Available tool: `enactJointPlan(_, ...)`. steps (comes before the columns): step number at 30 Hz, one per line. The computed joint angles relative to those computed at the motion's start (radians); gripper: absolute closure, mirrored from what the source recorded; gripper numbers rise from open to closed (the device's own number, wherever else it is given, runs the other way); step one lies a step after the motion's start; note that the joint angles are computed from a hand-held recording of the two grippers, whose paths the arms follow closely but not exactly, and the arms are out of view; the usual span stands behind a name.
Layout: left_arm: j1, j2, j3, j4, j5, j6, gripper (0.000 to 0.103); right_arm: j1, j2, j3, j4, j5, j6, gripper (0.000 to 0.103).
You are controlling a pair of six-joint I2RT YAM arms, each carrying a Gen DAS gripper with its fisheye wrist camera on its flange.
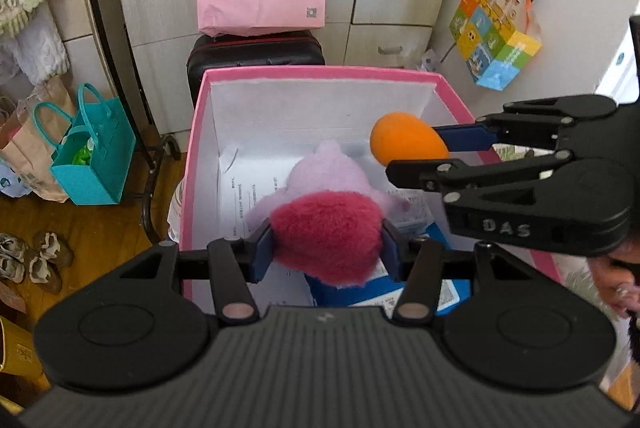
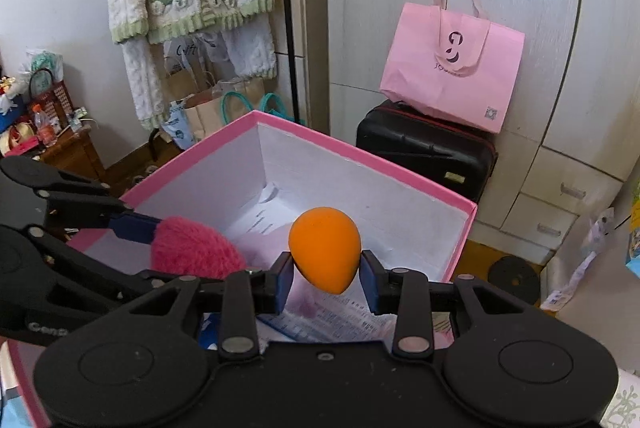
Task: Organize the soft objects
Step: 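Open the left gripper to drop the pompom while the right gripper drops the sponge, then move the left tool to the white bath puff while the right tool approaches the floral scrunchie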
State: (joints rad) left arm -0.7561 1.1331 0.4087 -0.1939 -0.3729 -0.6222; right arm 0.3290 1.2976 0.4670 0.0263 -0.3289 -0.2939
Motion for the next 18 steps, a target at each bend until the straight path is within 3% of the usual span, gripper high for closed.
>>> enactJointPlan(3, -0.06, -0.009, 0.008, -0.037, -0.064, -0.03, 0.039, 0.012, 0.001, -0.026, 0.068, 0.036, 0.004, 0.059)
enactJointPlan(7, -0.23, -0.085, -0.004, -0.128, -0.24, -0.11, 0.032, -0.064, -0.085, -0.063, 0.04, -0.052, 0.003, 0.056)
enactJointPlan(9, -0.327, -0.136, -0.011, -0.195, -0.314, -0.198, 0.029, -0.107, -0.168, -0.093, -0.003, -0.092, -0.015, 0.056)
enactJointPlan(14, -0.635, -0.149, 0.065, -0.492, -0.488, -0.495, 0.029, -0.344, -0.455, -0.137, -0.309, -0.313, -0.165, 0.056)
enactJointPlan(18, -0.839, -0.099, 0.17, -0.729, -0.539, -0.747, 0.028, -0.628, -0.607, -0.082, -0.717, -0.529, -0.47, 0.056)
